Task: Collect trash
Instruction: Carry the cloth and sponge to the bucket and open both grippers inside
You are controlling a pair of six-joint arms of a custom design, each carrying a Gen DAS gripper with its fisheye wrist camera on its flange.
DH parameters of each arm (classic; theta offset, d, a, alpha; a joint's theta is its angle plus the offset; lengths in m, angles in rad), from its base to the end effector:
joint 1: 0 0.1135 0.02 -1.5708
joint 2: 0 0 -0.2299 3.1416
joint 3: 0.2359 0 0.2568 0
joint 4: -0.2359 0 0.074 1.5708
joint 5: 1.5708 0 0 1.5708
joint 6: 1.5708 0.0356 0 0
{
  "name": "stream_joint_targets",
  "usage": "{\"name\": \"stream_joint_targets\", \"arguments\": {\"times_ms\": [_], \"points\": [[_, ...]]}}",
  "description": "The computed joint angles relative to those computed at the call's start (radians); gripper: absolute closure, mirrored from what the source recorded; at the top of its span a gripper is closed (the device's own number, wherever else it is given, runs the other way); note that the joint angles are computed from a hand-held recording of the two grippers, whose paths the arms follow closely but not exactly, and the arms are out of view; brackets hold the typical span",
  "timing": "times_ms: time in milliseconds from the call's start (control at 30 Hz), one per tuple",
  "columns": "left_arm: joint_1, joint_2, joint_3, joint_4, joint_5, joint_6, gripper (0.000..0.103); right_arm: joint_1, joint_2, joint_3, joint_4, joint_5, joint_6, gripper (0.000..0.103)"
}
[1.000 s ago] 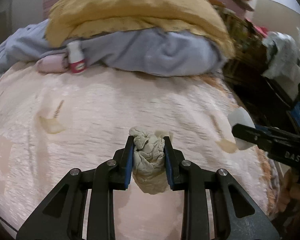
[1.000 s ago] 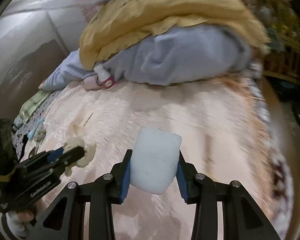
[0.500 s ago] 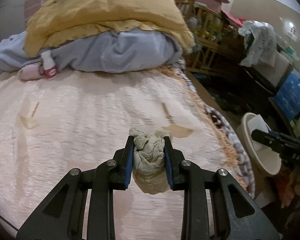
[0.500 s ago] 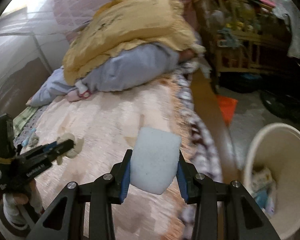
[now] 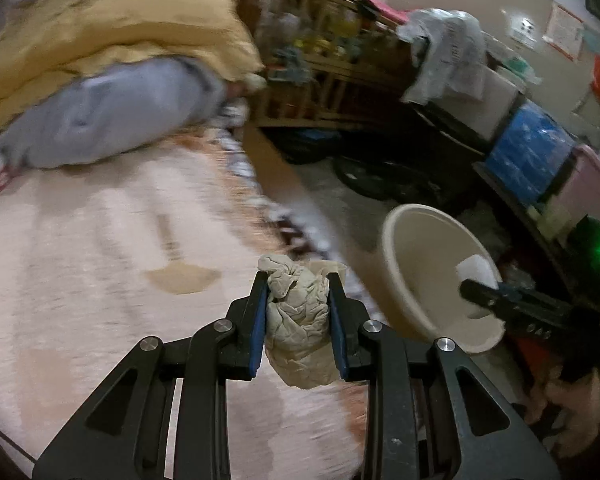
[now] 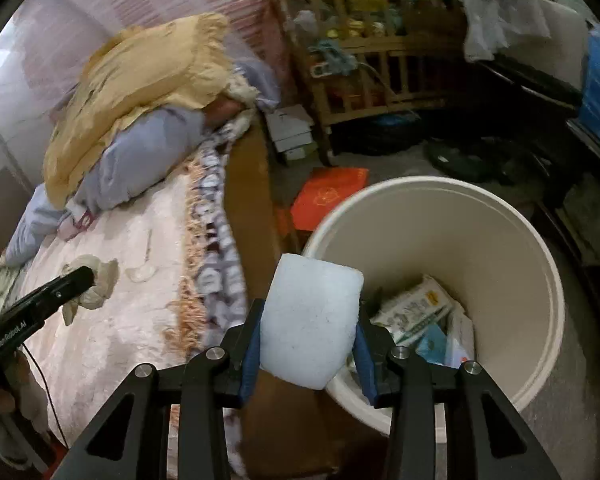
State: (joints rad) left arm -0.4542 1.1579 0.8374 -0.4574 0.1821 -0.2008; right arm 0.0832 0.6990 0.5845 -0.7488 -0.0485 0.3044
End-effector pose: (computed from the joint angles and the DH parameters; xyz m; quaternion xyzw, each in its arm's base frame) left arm 0.2320 -0.1204 0.2259 0.1509 0.9068 -0.2031 0.3371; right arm 0.1694 0.0159 0.2093 0.0952 0.9330 0.0890 0.3355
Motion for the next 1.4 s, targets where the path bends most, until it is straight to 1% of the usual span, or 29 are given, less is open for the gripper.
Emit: {"name": "stream_joint_targets", "arguments": {"times_ms": [133, 333, 433, 633, 767, 900, 1167, 1200, 1267, 1333, 1400], "points": [[-0.114, 0.124, 0.083, 0.041, -0.031, -0.051, 0.078, -0.129, -0.019, -0.02, -0.01, -0.049, -0.069, 0.064], [-0.215, 0.267, 0.183, 0.077, -0.059, -0.093, 0.078, -0.302, -0.011, -0.044, 0.007, -0.142, -0.152, 0.064], [-0.249, 0.331, 0.226, 0.094, -0.061, -0.108, 0.078, -0.357, 0.005, -0.051, 0.026, -0.173, -0.178, 0.064], [-0.286, 0.42, 0.286, 0.113, -0.066, -0.11, 0.078, -0.408, 0.037, -0.063, 0.067, -0.192, -0.195, 0.064], [-0.287, 0.459, 0.314, 0.123, -0.047, -0.115, 0.078, -0.431, 0.053, -0.072, 0.089, -0.207, -0.191, 0.063], [-0.292, 0.508, 0.351, 0.134, -0.017, -0.128, 0.078, -0.46, 0.064, -0.079, 0.104, -0.225, -0.194, 0.061], [-0.305, 0.569, 0.397, 0.143, 0.019, -0.134, 0.077, -0.485, 0.062, -0.091, 0.118, -0.227, -0.183, 0.057], [-0.305, 0.57, 0.397, 0.149, 0.023, -0.136, 0.074, -0.489, 0.062, -0.093, 0.119, -0.227, -0.183, 0.056], [-0.303, 0.573, 0.396, 0.157, 0.033, -0.137, 0.073, -0.497, 0.062, -0.094, 0.121, -0.224, -0.184, 0.055], [-0.303, 0.58, 0.402, 0.158, 0.037, -0.138, 0.067, -0.507, 0.051, -0.099, 0.12, -0.221, -0.176, 0.055], [-0.298, 0.576, 0.396, 0.165, 0.044, -0.137, 0.055, -0.517, 0.041, -0.102, 0.115, -0.221, -0.176, 0.054]]}}
